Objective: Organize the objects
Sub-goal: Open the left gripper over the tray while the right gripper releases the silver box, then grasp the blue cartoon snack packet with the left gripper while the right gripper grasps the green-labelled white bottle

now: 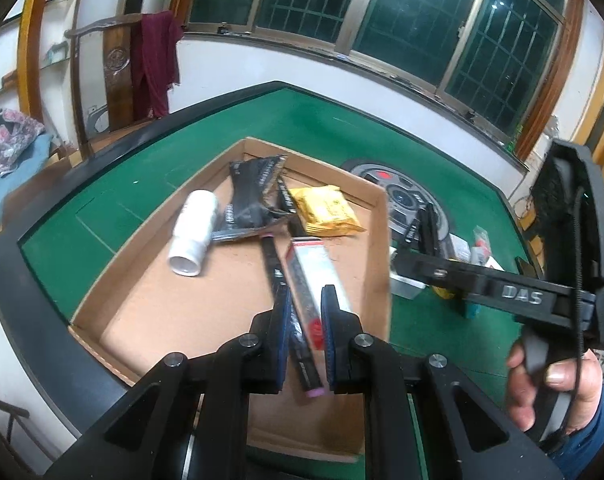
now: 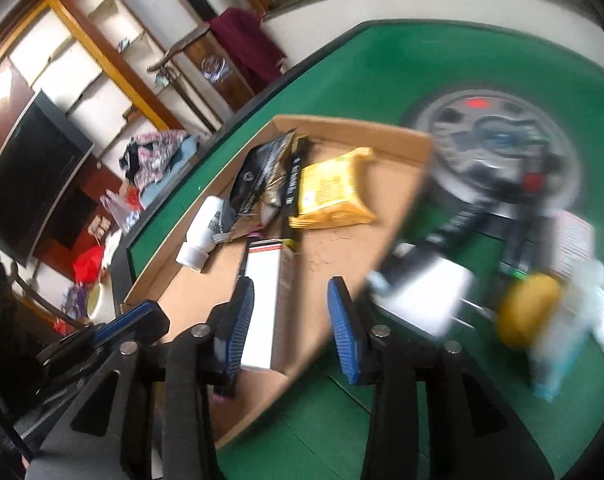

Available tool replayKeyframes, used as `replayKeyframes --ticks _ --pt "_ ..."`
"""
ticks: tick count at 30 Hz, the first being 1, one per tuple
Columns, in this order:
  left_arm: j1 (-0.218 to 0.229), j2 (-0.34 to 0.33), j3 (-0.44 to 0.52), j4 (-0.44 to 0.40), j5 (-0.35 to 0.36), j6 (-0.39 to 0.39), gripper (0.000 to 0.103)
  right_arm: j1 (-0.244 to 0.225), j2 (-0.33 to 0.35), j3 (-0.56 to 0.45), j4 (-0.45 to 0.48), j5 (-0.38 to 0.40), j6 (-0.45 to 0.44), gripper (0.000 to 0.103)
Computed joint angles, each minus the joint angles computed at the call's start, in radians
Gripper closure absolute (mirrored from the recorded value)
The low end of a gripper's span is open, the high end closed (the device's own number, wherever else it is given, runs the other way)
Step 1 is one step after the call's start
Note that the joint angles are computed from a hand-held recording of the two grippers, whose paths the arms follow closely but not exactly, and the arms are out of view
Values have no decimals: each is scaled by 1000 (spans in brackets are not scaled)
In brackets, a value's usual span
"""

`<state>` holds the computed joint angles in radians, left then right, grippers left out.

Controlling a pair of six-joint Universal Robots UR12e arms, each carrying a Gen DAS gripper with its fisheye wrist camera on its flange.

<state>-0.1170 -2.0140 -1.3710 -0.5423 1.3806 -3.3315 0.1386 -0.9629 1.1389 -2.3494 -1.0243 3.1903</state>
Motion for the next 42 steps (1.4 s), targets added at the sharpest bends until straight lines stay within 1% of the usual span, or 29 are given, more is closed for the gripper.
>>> replayKeyframes --ticks 3,4,6,7,8,10,12,13,14,17,18,19,22,23,24,25,28,31,32,33,35,36,38,39,40,41,42 --pt "-15 -1 7 -20 -5 23 90 -30 -43 72 -70 6 22 64" --pt "-21 -4 14 -33 -9 34 90 -41 -60 102 -97 -1 28 60" --pt "-29 -11 28 -60 -21 51 90 -62 -89 153 -140 -14 45 57" --pt "-34 -14 33 -71 -24 56 90 -76 -102 177 -156 -6 51 56" --pt "-39 -19 42 -86 -31 63 90 -90 -112 199 -172 18 56 56" --pt "-46 -27 56 -110 -55 67 90 -104 -126 223 -182 4 68 56" --pt "-55 -34 69 -128 -86 79 90 -123 -134 242 -207 29 105 56" --pt "-61 -36 74 -134 -87 88 90 -134 -135 245 -214 53 120 55" --pt "-70 -40 82 -144 -83 101 89 -140 -135 246 -222 53 132 55" --pt "-88 -52 101 -169 -86 129 85 -148 -138 254 -291 -14 183 53" --pt "-93 -54 103 -175 -88 136 84 -147 -137 251 -294 -32 184 51" --pt "-96 -57 107 -182 -90 144 83 -146 -134 248 -295 -58 182 51" --pt "-107 -67 123 -215 -97 164 83 -145 -119 232 -278 -104 175 51" --pt "-111 -70 130 -227 -98 174 83 -143 -109 225 -304 -141 172 51" --pt "-114 -72 135 -235 -96 179 83 -143 -103 219 -315 -164 168 51" --pt "-118 -74 139 -241 -93 180 83 -148 -85 193 -288 -159 173 51" --pt "-124 -77 148 -246 -96 188 83 -178 -67 196 -322 -22 249 50" --pt "-127 -76 151 -252 -92 186 83 -174 -69 187 -279 10 180 50" --pt "-127 -74 148 -251 -92 183 83 -175 -72 191 -289 34 168 50" --pt "-127 -74 148 -253 -90 178 83 -172 -74 192 -300 39 153 50" --pt "-127 -75 150 -260 -86 171 83 -151 -81 179 -257 -48 81 50" --pt "-128 -75 151 -264 -84 170 83 -141 -76 166 -207 -78 45 51" --pt "-129 -80 156 -266 -86 172 83 -136 -61 146 -150 -93 26 55" --pt "-129 -80 157 -267 -89 172 83 -131 -53 130 -104 -124 11 59" --pt "-128 -81 160 -273 -98 169 83 -125 -47 124 -99 -158 5 66" --pt "-126 -83 163 -276 -113 164 83 -122 -46 124 -111 -181 -1 67" --pt "-123 -86 168 -276 -135 154 83 -121 -46 123 -108 -190 -9 71"
